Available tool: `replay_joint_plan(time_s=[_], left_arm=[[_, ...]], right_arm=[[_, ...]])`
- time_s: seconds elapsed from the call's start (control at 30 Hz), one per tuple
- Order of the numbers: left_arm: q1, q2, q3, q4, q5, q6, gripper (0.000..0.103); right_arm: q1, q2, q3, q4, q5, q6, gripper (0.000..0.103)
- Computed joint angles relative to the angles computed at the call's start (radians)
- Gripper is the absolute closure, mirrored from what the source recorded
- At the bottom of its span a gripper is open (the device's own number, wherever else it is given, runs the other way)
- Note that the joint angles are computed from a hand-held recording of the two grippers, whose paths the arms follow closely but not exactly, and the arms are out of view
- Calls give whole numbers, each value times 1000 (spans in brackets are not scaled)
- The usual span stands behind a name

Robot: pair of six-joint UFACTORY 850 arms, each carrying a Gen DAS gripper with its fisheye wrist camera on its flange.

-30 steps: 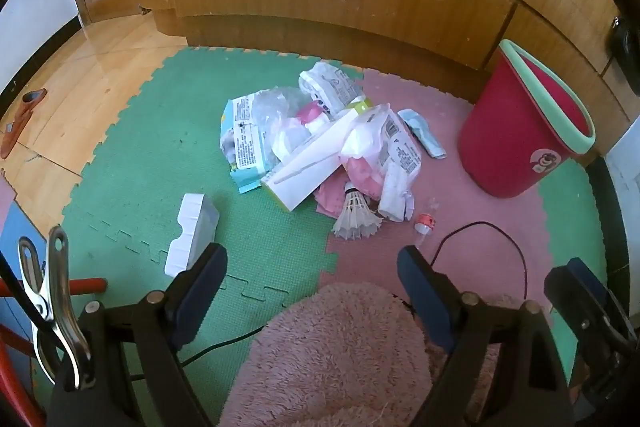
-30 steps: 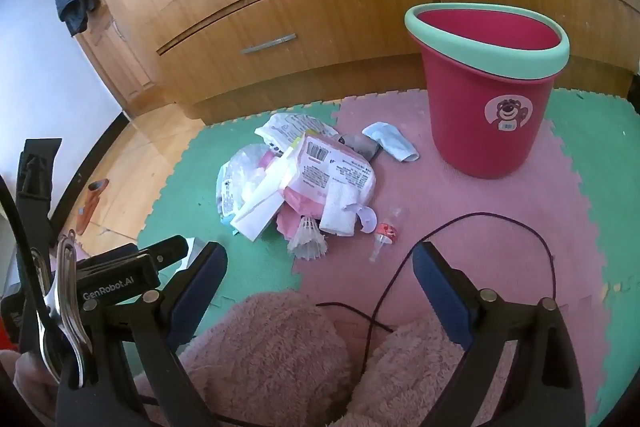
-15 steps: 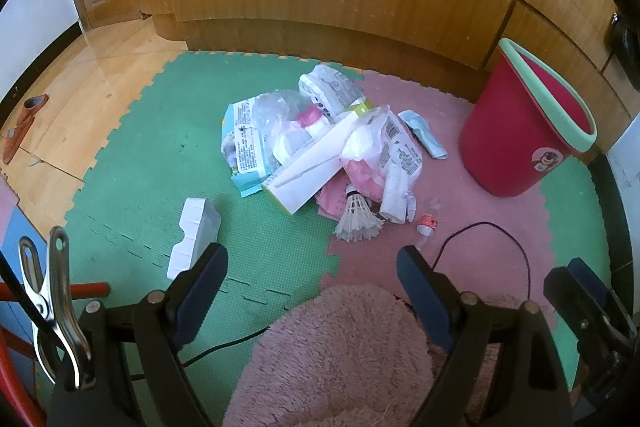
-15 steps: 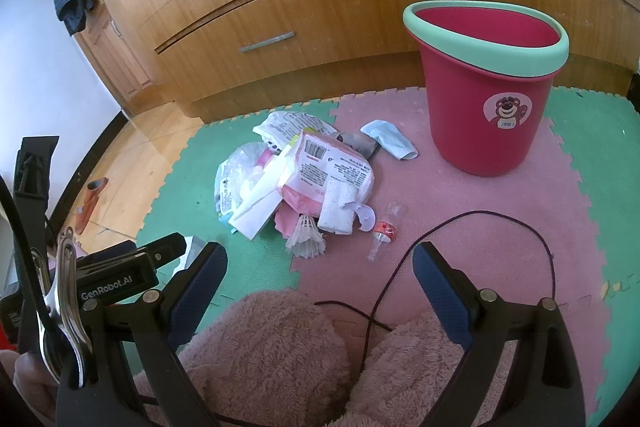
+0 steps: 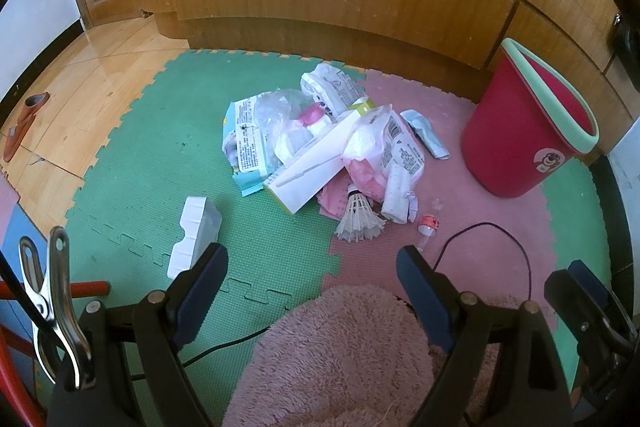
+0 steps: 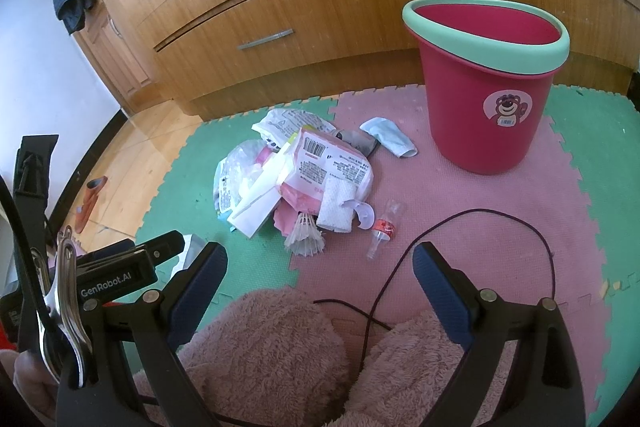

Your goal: Collect trash

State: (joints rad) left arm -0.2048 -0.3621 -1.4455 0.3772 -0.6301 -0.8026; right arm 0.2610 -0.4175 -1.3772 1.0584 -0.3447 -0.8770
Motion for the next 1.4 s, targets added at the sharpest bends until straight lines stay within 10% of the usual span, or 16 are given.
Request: replay_joint_plan(time_s=[1.4], left_arm=[[33,-11,3,38,-52,-54,15]], right_arm=[[-6,1,26,54,4,-21,7]])
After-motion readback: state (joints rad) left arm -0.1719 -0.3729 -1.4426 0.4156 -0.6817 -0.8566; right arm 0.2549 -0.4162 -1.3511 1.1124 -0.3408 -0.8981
